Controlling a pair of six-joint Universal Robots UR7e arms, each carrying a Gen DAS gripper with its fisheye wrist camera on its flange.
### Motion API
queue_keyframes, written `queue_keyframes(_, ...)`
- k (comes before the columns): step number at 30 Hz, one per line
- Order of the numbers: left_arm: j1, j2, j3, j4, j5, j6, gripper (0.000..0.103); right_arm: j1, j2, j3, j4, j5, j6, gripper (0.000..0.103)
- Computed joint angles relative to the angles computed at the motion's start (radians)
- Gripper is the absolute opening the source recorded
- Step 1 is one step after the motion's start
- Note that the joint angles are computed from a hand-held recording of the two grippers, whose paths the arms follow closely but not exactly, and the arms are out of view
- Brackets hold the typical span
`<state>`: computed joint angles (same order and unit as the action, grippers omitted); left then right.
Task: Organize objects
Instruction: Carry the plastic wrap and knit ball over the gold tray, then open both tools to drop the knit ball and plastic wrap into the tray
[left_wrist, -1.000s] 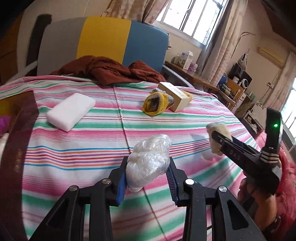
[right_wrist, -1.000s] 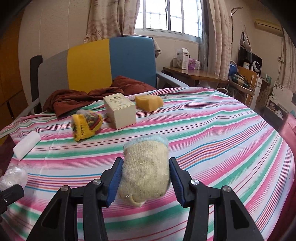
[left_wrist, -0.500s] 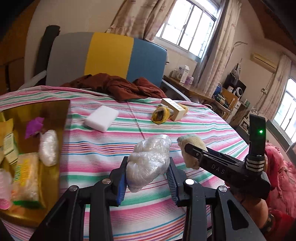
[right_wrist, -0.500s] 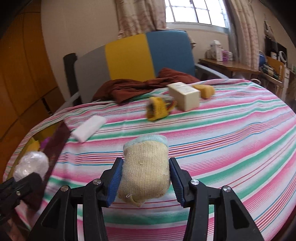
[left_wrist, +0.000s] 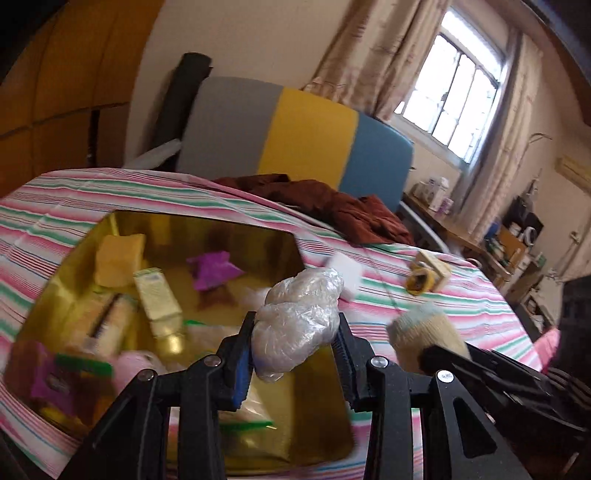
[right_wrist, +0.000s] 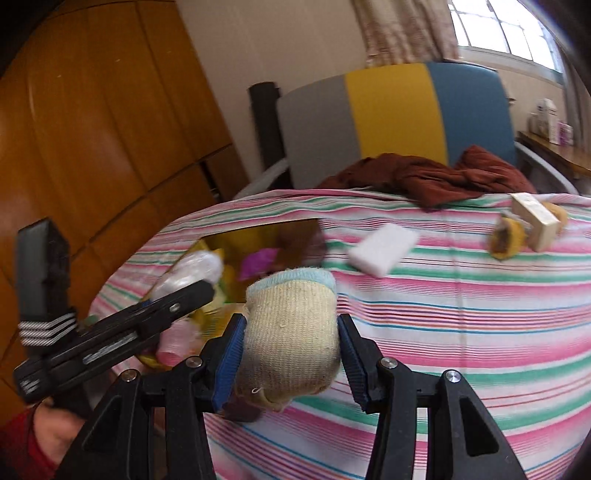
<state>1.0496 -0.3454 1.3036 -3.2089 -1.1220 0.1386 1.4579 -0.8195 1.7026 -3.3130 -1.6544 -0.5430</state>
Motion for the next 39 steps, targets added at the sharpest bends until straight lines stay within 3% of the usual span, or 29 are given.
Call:
queue_keyframes(6, 0.038, 0.008, -0.088, 0.086, 0.047, 0.011, 0.039, 0.039, 0.052, -0.057, 0.086, 0.013, -0.013, 0.052)
queue_keyframes(9, 0.049, 0.023, -0.137, 0.149, 0.067, 0.003, 0.040, 0.058, 0.087, -0.086, 0.088, -0.039, -0.015, 0.053)
queue_keyframes(11, 0.052, 0.024, -0.144, 0.161, 0.091, -0.028, 0.061, 0.066, 0.100, -0.097, 0.079, -0.069, -0.014, 0.056)
queue_keyframes(13, 0.056, 0.017, -0.132, 0.144, 0.079, -0.051, 0.072, 0.065, 0.094, -0.087, 0.069, -0.059, -0.015, 0.061)
queue_keyframes(16, 0.054, 0.004, -0.096, 0.076, 0.088, -0.062, 0.074, 0.058, 0.078, -0.063, 0.049, -0.034, -0.037, 0.062)
queue_keyframes(20, 0.042, -0.015, -0.035, -0.035, 0.142, -0.099, 0.090, 0.047, 0.057, -0.033, 0.029, -0.012, -0.044, 0.062)
queue_keyframes(25, 0.026, -0.030, 0.021, -0.123, 0.199, -0.154, 0.102, 0.032, 0.044, -0.024, 0.028, -0.013, -0.021, 0.062)
queue_keyframes(30, 0.014, -0.024, 0.034, -0.107, 0.230, -0.179, 0.103, 0.020, 0.030, -0.015, 0.017, -0.010, -0.008, 0.062)
queue_keyframes(39, -0.014, -0.018, 0.051, -0.089, 0.215, -0.164, 0.103, -0.016, 0.006, -0.006, -0.010, -0.033, 0.034, 0.062)
